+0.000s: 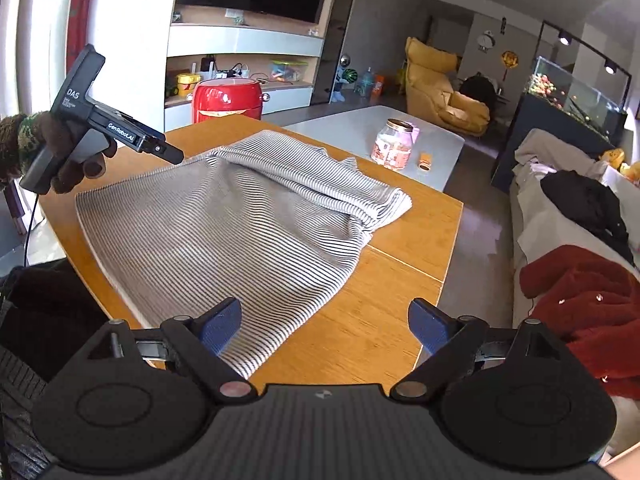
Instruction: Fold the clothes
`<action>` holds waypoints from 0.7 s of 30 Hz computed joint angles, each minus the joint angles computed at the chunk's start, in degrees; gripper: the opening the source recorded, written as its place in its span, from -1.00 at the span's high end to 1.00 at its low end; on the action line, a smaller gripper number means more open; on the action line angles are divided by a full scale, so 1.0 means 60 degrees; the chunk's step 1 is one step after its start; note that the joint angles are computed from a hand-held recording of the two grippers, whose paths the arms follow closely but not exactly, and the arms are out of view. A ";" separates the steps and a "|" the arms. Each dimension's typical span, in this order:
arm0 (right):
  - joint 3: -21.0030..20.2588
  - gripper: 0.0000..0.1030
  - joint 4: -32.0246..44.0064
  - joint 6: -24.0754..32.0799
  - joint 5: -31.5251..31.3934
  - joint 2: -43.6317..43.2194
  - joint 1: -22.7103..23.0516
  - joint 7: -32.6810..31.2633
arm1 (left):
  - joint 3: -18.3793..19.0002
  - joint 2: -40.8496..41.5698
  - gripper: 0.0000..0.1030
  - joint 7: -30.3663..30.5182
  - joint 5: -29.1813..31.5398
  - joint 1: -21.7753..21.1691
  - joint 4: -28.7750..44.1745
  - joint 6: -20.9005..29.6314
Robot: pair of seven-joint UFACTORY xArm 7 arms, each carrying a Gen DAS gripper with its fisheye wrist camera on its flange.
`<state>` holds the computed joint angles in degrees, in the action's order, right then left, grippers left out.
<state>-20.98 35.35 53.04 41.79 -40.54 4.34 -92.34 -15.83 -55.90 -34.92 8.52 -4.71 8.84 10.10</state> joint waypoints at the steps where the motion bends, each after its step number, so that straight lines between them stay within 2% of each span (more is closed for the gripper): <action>1: -0.0102 -0.77 0.0216 0.0053 0.0247 0.0235 0.0108 0.0165 | 0.0109 0.0449 -1.00 0.0163 0.0059 0.0038 0.0185 -0.0426; 3: -0.0082 -0.77 0.0552 -0.0213 0.1102 0.0745 0.0396 0.0486 | 0.0153 0.1886 -1.00 0.0415 0.0118 0.0348 0.0748 -0.1402; 6: 0.0314 -0.77 0.1078 -0.1076 0.2738 0.1840 0.0877 0.0801 | -0.0902 0.3701 -1.00 0.0328 0.0174 0.1692 0.1632 -0.2632; 7: 0.0561 -0.64 0.1351 -0.1361 0.3160 0.2344 0.0994 0.0873 | -0.1076 0.4200 -1.00 0.0398 0.0124 0.1943 0.1898 -0.2946; 8: 0.0801 -0.32 0.1653 -0.1554 0.3455 0.2850 0.1075 0.0931 | -0.0851 0.4716 -1.00 0.0521 0.0065 0.1794 0.2130 -0.3224; 10: 0.1319 0.07 0.2358 -0.1876 0.3831 0.3889 0.1194 0.1083 | 0.0009 0.5597 -1.00 0.0840 -0.0105 0.1019 0.2582 -0.3488; 11: 0.1595 0.11 0.2749 -0.2059 0.3976 0.4420 0.1240 0.1207 | 0.0336 0.5937 -1.00 0.0930 -0.0214 0.0738 0.2797 -0.3401; 13: 0.2089 0.13 0.3631 -0.2248 0.4277 0.5528 0.1316 0.1455 | 0.0394 0.6569 -1.00 0.1036 -0.0533 0.0799 0.3171 -0.2985; 16: 0.2791 0.13 0.4775 -0.2609 0.4623 0.6876 0.1341 0.1802 | -0.1216 0.6997 -1.00 0.1667 -0.0763 0.2532 0.3003 -0.3899; 18: 0.3251 0.13 0.5384 -0.3071 0.4834 0.7633 0.1358 0.1979 | -0.1751 0.6823 -1.00 0.1786 -0.1250 0.2863 0.2889 -0.3864; 20: 0.3658 0.13 0.6000 -0.3502 0.4766 0.8374 0.1389 0.2445 | -0.2737 0.6546 -1.00 0.1798 -0.1899 0.3619 0.2855 -0.3622; 21: 0.3833 0.13 0.6327 -0.3667 0.4583 0.8733 0.1420 0.2755 | -0.3038 0.6429 -1.00 0.1787 -0.2021 0.3865 0.2846 -0.3506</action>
